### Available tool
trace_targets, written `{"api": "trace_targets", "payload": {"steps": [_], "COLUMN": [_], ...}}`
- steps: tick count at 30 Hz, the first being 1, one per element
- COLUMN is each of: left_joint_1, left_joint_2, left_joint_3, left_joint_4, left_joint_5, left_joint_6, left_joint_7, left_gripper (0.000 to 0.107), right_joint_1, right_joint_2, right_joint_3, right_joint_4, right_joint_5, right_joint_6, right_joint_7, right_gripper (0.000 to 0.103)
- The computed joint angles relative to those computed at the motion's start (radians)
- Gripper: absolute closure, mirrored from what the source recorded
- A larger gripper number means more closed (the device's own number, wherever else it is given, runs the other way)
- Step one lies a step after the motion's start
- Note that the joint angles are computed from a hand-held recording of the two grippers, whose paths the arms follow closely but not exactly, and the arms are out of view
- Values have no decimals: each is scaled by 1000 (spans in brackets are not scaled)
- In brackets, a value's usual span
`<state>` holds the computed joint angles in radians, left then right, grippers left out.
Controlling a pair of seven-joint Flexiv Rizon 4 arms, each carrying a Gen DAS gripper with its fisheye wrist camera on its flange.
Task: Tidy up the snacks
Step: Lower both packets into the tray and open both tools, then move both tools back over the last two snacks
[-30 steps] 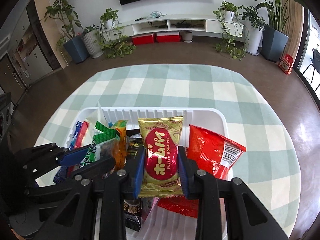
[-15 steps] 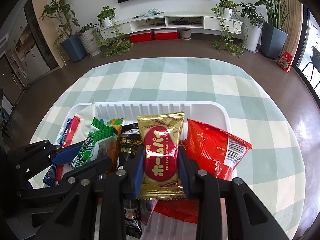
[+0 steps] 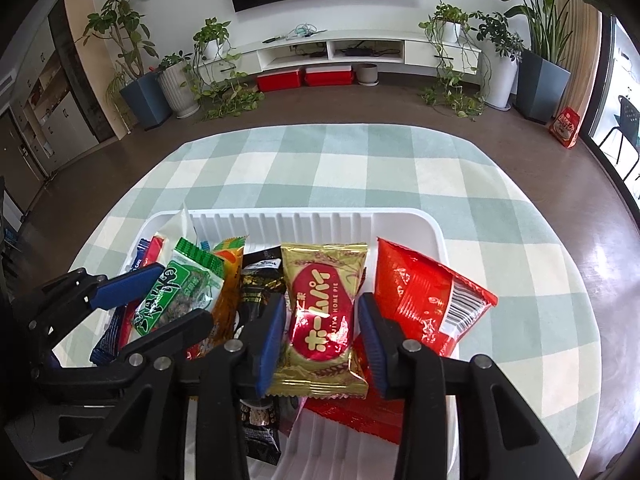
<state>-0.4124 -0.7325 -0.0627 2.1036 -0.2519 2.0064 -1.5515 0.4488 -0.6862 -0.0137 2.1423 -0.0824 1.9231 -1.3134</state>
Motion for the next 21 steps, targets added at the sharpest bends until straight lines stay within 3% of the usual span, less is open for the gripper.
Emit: {"api": "trace_targets", "payload": {"steps": [10,15,17,21], "left_joint_1": [-7,-63,-86,-168], "left_joint_2": [38,94,124,172], "left_joint_3": [2,31,37,59], "left_joint_4": [54,125,169,271], "left_joint_5": [-4,-45,-66,-149], "left_joint_6": [78,177,218,307], "left_joint_7": [-30,-22,-9,64], "left_gripper": [25,4,4,4], "right_joint_1": [45,32,23,-13], "right_joint_2": [37,79,99,145], "right_joint_3": [-35,-8,8,63], "right_joint_4": [48,111,145,242], "right_joint_5": [62,95,113,125], "right_joint_6": [60,149,197,322], "right_joint_7": [-24,-52,-67,-107], "right_gripper": [39,23,13,6]}}
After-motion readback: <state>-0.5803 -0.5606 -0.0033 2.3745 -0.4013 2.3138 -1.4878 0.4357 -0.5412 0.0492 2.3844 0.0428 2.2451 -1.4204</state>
